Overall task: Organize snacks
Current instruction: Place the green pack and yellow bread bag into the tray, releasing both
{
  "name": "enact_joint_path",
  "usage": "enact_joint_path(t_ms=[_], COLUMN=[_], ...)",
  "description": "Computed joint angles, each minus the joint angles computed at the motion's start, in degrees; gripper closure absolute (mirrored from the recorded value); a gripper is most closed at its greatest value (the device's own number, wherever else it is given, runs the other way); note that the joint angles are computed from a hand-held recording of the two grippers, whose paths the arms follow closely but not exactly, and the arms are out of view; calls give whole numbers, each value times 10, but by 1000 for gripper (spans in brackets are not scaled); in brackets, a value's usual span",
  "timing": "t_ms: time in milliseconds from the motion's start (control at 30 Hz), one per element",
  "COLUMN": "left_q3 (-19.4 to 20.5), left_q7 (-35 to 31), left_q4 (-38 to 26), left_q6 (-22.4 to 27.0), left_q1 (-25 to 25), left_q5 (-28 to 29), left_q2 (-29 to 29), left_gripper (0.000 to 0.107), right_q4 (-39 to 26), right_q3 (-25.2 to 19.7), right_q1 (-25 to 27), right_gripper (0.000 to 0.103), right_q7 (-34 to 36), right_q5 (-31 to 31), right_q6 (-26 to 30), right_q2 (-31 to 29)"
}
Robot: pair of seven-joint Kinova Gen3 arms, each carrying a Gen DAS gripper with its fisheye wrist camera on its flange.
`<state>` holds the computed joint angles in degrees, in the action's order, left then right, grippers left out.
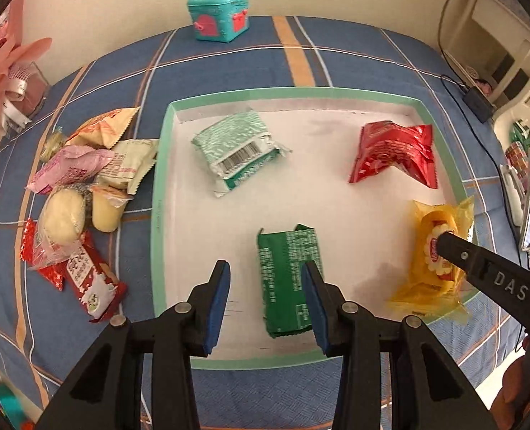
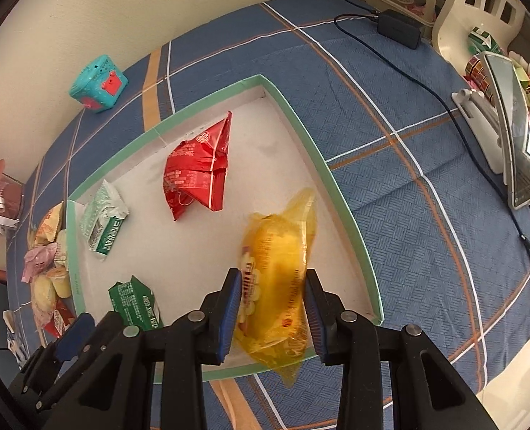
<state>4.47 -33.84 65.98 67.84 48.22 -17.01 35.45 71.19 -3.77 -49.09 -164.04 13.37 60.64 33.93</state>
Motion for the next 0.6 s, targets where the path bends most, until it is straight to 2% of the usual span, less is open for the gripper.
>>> enact_joint_path(t_ms=[67,100,167,267,367,600], left_q3=[-2,-4,-5,-9,-16,-18], left_q7=[7,11,18,35,58,110], left_q4=[7,11,19,39,54,120], left_q6=[2,3,2,0,9,-6], left_q1=[-4,-6,-12,-20,-24,-54], left_q5=[3,4,4,1,-14,-40], left_q2=[-5,-7,-12,-26,-37,-81], left_gripper=[53,50,49,46,30,22], right_q4=[-4,-11,-15,-35,-72,-130], right_q3=[1,1,1,2,7,10], right_q1=[-3,-6,-7,-14,-34,-64], right_gripper=[60,53,46,45,40,34], right_q7=[0,1,2,11,20,51], right_q5=[3,5,7,13,30,54], right_q6=[4,12,17,35,71,85], right_q2=[2,4,5,13,27,47])
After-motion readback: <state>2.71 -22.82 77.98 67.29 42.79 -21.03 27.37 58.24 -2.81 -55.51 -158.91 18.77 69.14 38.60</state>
